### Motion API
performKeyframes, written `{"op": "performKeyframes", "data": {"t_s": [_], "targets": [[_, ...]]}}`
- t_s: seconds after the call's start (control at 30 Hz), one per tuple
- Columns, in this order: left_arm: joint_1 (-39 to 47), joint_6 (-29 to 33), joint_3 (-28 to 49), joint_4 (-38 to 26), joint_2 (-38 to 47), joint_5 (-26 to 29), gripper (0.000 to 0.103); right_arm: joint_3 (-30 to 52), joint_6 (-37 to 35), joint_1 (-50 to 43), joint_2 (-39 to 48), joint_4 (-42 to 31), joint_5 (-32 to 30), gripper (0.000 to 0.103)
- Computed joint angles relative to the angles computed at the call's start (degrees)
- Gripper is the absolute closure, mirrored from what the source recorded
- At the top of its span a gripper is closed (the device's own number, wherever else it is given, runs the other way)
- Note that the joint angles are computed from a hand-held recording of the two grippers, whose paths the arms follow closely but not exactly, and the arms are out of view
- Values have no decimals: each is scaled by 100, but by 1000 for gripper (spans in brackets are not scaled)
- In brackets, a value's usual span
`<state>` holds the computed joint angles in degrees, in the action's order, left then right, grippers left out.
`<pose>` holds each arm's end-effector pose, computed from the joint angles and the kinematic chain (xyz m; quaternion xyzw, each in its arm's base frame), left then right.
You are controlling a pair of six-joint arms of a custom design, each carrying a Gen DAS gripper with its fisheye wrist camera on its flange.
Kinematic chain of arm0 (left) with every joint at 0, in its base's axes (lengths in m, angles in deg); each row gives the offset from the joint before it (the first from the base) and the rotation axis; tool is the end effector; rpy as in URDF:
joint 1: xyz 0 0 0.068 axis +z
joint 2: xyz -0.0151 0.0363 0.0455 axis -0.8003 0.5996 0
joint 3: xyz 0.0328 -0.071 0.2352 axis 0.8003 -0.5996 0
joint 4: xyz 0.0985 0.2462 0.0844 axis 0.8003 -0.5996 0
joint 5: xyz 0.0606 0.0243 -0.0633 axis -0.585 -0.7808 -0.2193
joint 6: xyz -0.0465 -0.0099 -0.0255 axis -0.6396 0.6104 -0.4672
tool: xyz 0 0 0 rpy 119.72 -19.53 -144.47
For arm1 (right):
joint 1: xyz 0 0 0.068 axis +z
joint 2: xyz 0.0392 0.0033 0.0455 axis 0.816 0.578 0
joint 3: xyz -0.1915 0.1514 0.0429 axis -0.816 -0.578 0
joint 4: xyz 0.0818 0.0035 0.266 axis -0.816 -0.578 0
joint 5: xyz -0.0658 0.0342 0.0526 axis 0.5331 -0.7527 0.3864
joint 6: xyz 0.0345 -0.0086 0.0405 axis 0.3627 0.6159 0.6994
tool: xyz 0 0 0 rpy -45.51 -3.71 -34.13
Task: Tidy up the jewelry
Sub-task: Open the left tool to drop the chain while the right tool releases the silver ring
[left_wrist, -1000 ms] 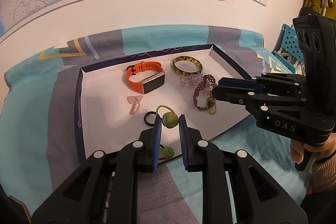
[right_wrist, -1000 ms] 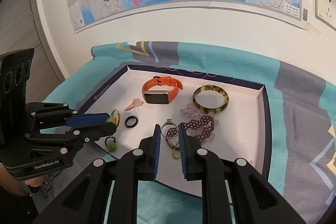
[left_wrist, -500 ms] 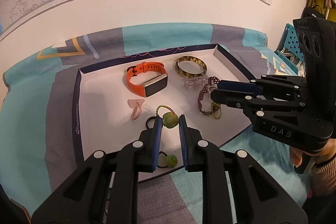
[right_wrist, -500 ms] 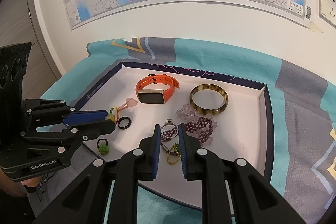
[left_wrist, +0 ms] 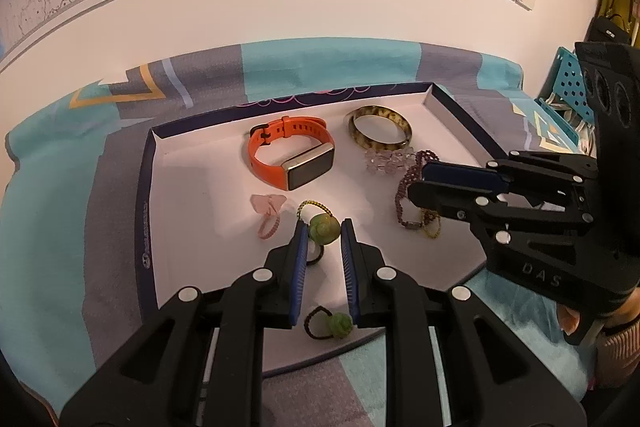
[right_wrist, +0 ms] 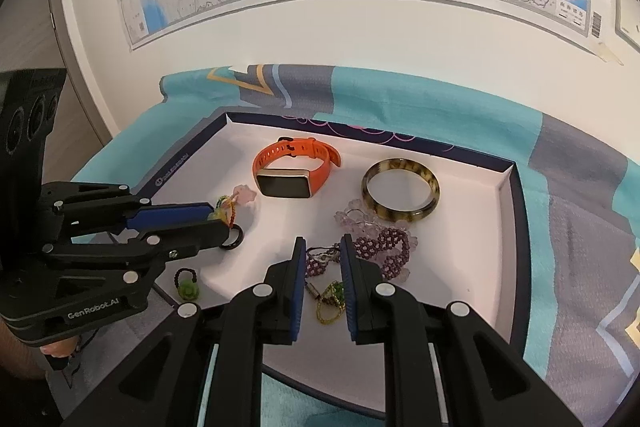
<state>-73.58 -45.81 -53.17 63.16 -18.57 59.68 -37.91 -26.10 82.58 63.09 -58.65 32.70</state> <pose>0.2260 -0.0831 0.1663 0.0860 0.9319 -0.0766 0.3439 0.2446 0.1351 0.1677 -0.2373 0.8974 0.1554 0.3379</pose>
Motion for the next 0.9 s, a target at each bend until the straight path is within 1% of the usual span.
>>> {"op": "performKeyframes", "data": {"t_s": [0.3, 0.73, 0.77, 0.83, 0.9], "targets": [[3, -33, 144, 142, 424, -61, 86, -2, 3, 2, 111, 30, 87, 88], [5, -44, 141, 261, 553, -111, 85, 9, 72, 16, 268, 122, 153, 87], [7, -38, 124, 265, 528, -112, 84, 1, 76, 7, 258, 126, 145, 87], [-9, -46, 89, 253, 453, -152, 72, -7, 98, -7, 250, 138, 123, 86], [-24, -46, 49, 251, 371, -200, 71, -30, 118, -3, 219, 159, 135, 84]]}}
